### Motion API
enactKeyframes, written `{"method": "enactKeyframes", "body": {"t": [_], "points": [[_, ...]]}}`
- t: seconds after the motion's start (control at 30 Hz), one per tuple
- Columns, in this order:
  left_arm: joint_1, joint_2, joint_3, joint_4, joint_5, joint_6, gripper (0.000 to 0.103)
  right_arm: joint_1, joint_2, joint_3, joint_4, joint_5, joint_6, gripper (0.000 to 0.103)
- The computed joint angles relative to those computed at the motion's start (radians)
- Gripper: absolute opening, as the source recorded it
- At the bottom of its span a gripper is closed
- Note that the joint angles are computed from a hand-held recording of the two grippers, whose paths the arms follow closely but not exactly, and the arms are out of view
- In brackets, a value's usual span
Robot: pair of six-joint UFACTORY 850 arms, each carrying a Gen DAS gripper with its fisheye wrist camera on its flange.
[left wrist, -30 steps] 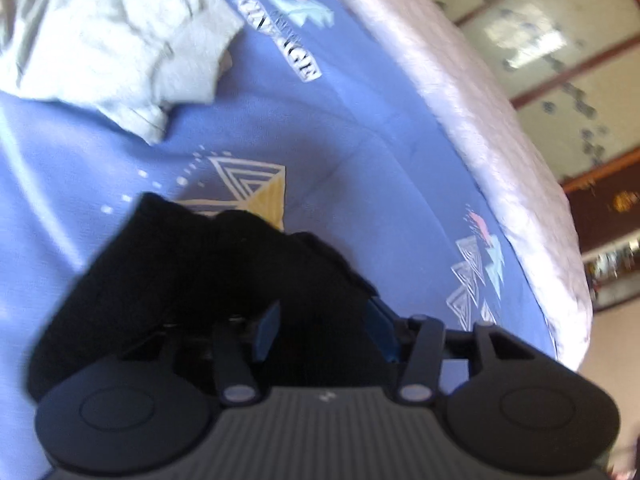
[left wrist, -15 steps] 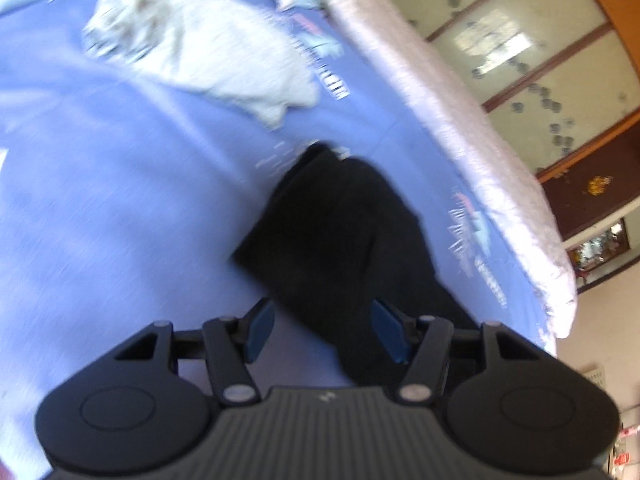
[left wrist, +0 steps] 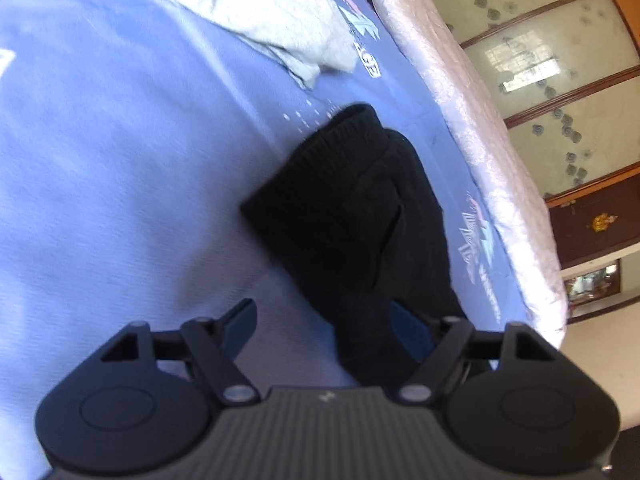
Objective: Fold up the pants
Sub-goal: 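Straighten the pants leg with the right gripper while the left gripper holds the waistband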
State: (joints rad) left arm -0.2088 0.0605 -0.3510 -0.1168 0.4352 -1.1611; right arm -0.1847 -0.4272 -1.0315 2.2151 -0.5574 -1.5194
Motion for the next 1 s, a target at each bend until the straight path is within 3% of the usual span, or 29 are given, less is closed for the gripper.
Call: {"method": "enactKeyframes", "body": {"t": [0.17, 0.27, 0.37, 0.53, 0.57, 0.6, 0.67, 0.7, 0.73, 0.9, 1.0], "points": [[0.018, -0.137, -0.075, 0.103, 0.045, -0.091, 0.087, -0.079, 0.060, 0.132, 0.019, -0.048, -0.045, 0.056], [0.027, -0.176, -0.101, 0.098, 0.084, -0.103, 0.090, -0.098, 0.026, 0.132, 0.027, -0.107, -0.015, 0.054], [0.031, -0.211, -0.135, 0.095, 0.087, -0.114, 0.090, -0.069, -0.013, 0.074, 0.055, -0.111, -0.036, 0.054], [0.028, -0.261, -0.187, 0.045, 0.067, -0.053, 0.067, 0.000, -0.104, -0.065, 0.044, -0.027, -0.078, 0.054], [0.026, -0.265, -0.194, 0.023, 0.056, -0.033, 0.057, 0.010, -0.118, -0.086, 0.067, -0.016, -0.097, 0.054], [0.027, -0.271, -0.206, 0.011, 0.035, -0.019, 0.040, 0.018, -0.134, -0.107, 0.079, -0.009, -0.100, 0.054], [0.050, -0.285, -0.225, 0.084, -0.010, -0.074, 0.017, 0.035, -0.152, -0.146, 0.094, 0.054, -0.089, 0.041], [0.062, -0.284, -0.218, 0.136, 0.005, -0.149, 0.016, 0.040, -0.155, -0.158, 0.082, 0.094, -0.067, 0.028], [0.073, -0.276, -0.213, 0.194, 0.006, -0.230, 0.015, 0.045, -0.148, -0.156, 0.101, 0.113, -0.075, 0.026], [0.087, -0.140, -0.171, 0.268, -0.032, -0.302, 0.013, 0.065, -0.039, -0.087, 0.267, 0.161, -0.302, 0.023], [0.106, -0.046, -0.168, 0.460, -0.110, -0.465, 0.013, 0.047, 0.045, -0.052, 0.156, 0.180, -0.210, 0.022]]}}
